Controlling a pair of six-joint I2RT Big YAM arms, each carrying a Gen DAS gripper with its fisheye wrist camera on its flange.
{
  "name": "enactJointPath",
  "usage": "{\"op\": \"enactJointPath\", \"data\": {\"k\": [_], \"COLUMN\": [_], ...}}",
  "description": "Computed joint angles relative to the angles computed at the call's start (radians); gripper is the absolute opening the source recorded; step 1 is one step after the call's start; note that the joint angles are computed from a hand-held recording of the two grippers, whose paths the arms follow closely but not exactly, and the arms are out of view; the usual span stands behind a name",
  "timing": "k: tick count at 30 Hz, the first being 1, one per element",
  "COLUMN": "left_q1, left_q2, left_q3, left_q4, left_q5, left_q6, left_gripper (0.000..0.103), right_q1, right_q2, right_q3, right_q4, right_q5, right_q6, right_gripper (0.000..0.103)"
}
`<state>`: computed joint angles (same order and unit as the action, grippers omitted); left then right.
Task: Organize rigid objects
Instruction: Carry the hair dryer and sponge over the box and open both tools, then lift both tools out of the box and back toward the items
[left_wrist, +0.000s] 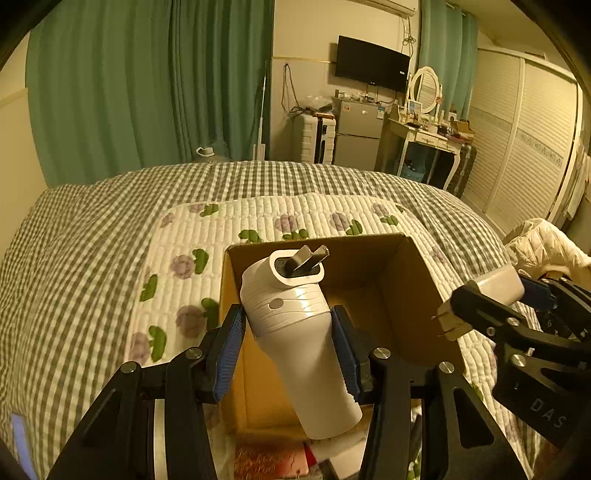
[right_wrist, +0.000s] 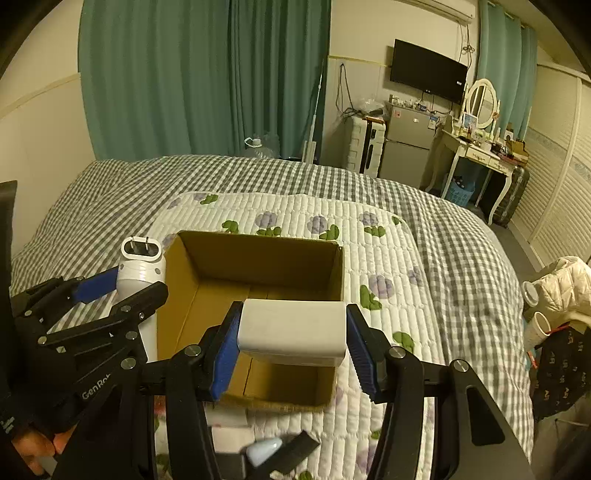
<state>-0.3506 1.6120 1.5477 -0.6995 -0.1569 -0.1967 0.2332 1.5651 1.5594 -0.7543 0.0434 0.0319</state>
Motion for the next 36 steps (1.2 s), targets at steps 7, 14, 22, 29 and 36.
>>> {"op": "enactJointPath", "data": {"k": [7,14,22,29,36], "left_q1": [0.026,0.044,0.047,0.038,0.014], "left_q2": [0.086,0.177,0.209,0.183,0.102], "left_q3": [0.067,0.13,0.124,0.107,0.091], "left_q4": [0.0,-0.018,0.017,0.038,0.053], "left_q5": [0.028,0.034,0.039,0.05,0.022], "left_q6": [-0.011,0.006,0.05,0.062,0.065], "left_gripper": [0.048,0.048,0.048,0.061,0.084], "right_q1": [-0.004,-0.014,-0.021,-0.015,-0.025], "right_q2": [0.12,0.254,0.29,0.245,0.182], "right_q3": [0.11,0.228,0.217,0.186,0.206], "right_q4": [-0.013,-0.05,-0.005,0.068,0.027], "right_q5": [-0.012,-0.006,-0.041,-0.041,0.007], "right_q6": [0.012,0.011,0.012,0.043,0.058], "right_gripper": [0.053,0.053,0.053,0.065,0.067]}}
